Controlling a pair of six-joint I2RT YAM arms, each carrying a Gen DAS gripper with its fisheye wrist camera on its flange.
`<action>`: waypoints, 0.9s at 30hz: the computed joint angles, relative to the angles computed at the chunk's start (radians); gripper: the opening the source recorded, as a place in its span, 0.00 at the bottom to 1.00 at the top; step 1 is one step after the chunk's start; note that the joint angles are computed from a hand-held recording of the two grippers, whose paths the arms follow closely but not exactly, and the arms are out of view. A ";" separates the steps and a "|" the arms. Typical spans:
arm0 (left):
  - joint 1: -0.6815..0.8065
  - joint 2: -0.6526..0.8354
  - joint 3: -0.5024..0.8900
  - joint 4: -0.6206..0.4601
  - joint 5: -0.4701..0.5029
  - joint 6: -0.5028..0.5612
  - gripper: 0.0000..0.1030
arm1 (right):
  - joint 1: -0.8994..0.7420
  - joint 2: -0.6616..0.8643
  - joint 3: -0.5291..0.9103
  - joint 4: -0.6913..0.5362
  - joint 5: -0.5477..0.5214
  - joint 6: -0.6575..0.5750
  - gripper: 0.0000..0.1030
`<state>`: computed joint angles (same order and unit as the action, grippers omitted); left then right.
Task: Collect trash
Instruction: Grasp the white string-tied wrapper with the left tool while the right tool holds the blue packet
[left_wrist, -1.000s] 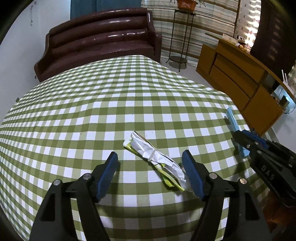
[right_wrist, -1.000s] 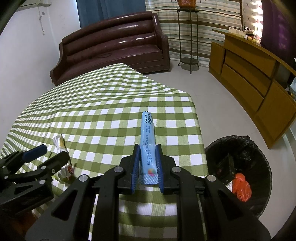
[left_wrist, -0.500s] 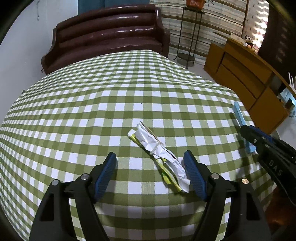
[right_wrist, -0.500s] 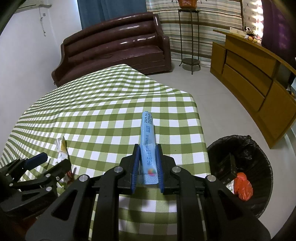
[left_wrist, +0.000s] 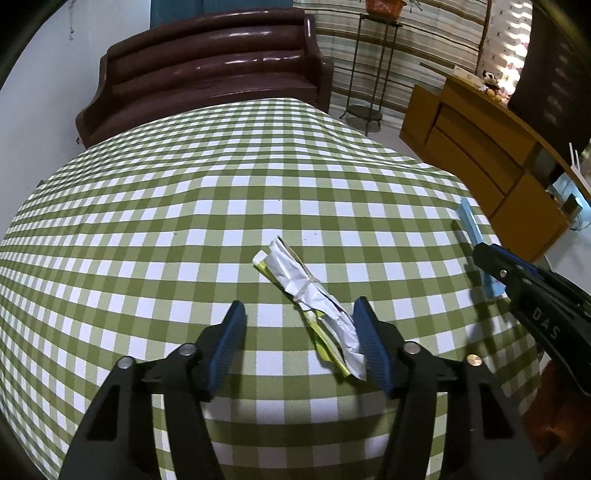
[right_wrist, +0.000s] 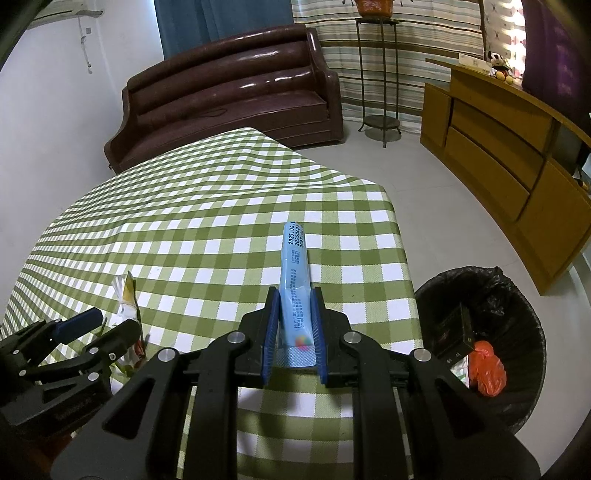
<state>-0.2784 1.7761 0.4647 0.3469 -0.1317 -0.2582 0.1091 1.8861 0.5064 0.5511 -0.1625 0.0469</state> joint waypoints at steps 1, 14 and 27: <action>-0.002 -0.002 -0.002 -0.001 0.003 -0.003 0.53 | 0.004 -0.002 -0.001 0.000 0.003 0.002 0.17; 0.053 -0.043 -0.020 -0.013 0.058 0.025 0.44 | 0.016 -0.016 -0.027 0.010 0.004 0.009 0.17; 0.062 -0.019 -0.008 -0.008 0.065 0.011 0.39 | 0.020 -0.013 -0.025 0.011 0.006 0.011 0.17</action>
<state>-0.2168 1.7573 0.4567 0.3387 -0.0665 -0.2472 0.1286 1.8731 0.4810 0.5625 -0.1566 0.0584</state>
